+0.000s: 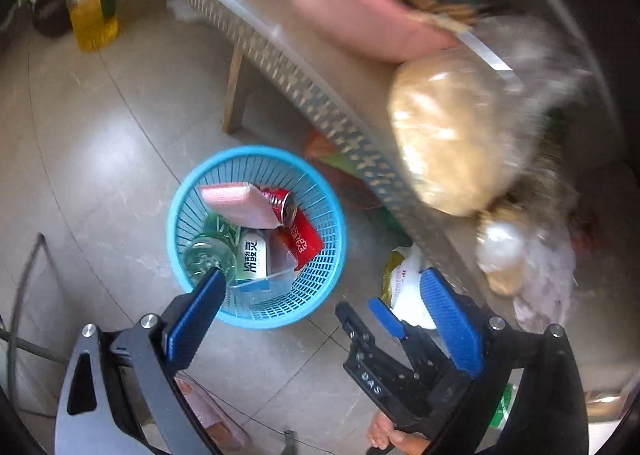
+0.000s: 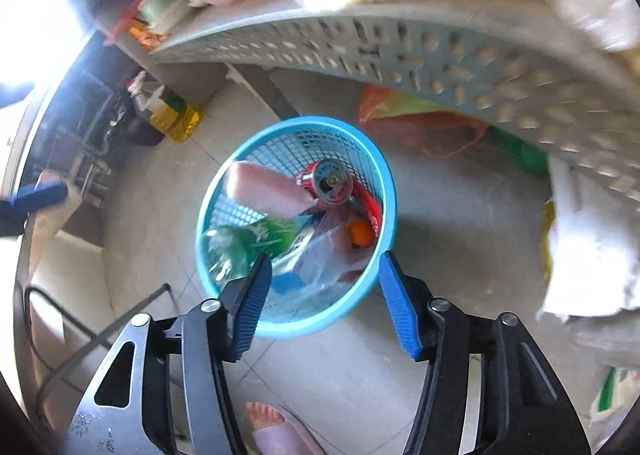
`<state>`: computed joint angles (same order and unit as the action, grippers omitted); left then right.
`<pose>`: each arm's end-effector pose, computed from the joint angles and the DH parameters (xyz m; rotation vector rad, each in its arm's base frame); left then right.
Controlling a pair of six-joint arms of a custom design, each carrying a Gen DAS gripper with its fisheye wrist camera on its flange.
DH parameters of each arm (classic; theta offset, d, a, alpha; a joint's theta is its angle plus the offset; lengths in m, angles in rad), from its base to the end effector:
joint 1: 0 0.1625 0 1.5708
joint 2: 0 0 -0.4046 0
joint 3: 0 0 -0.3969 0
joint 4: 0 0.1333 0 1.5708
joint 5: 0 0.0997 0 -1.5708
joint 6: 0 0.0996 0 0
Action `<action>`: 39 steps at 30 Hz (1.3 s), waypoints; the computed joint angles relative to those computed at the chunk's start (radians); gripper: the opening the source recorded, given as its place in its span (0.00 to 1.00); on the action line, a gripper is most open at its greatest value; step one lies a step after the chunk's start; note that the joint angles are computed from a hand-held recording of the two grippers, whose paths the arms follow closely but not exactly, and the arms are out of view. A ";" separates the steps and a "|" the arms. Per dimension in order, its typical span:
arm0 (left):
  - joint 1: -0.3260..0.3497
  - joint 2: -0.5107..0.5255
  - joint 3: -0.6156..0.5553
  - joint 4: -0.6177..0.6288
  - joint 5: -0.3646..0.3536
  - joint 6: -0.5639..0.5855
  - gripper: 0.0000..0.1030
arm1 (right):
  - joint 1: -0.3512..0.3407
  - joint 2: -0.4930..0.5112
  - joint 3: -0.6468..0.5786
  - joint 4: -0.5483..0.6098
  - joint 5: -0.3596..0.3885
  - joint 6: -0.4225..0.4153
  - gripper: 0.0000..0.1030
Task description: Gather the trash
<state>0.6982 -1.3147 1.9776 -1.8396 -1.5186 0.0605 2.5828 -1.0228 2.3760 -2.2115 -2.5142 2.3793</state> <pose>-0.2704 -0.4077 0.1795 1.3164 2.5802 0.5014 0.3109 -0.1323 0.0109 -1.0983 -2.0293 1.2525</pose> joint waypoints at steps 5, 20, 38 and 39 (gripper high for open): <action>-0.036 -0.253 0.013 0.072 -0.007 0.087 0.93 | 0.146 0.075 -0.262 0.413 0.048 0.091 0.70; -0.044 -0.865 -0.036 0.291 0.331 -0.038 0.94 | 0.326 0.479 -1.123 1.357 -0.060 0.061 0.92; -0.230 -1.082 -0.204 1.013 0.902 -0.587 0.94 | 0.323 0.740 -1.488 1.219 -0.038 -0.297 0.92; -0.225 -1.085 -0.206 1.047 0.905 -0.611 0.94 | 0.321 0.734 -1.473 1.185 -0.023 -0.310 0.92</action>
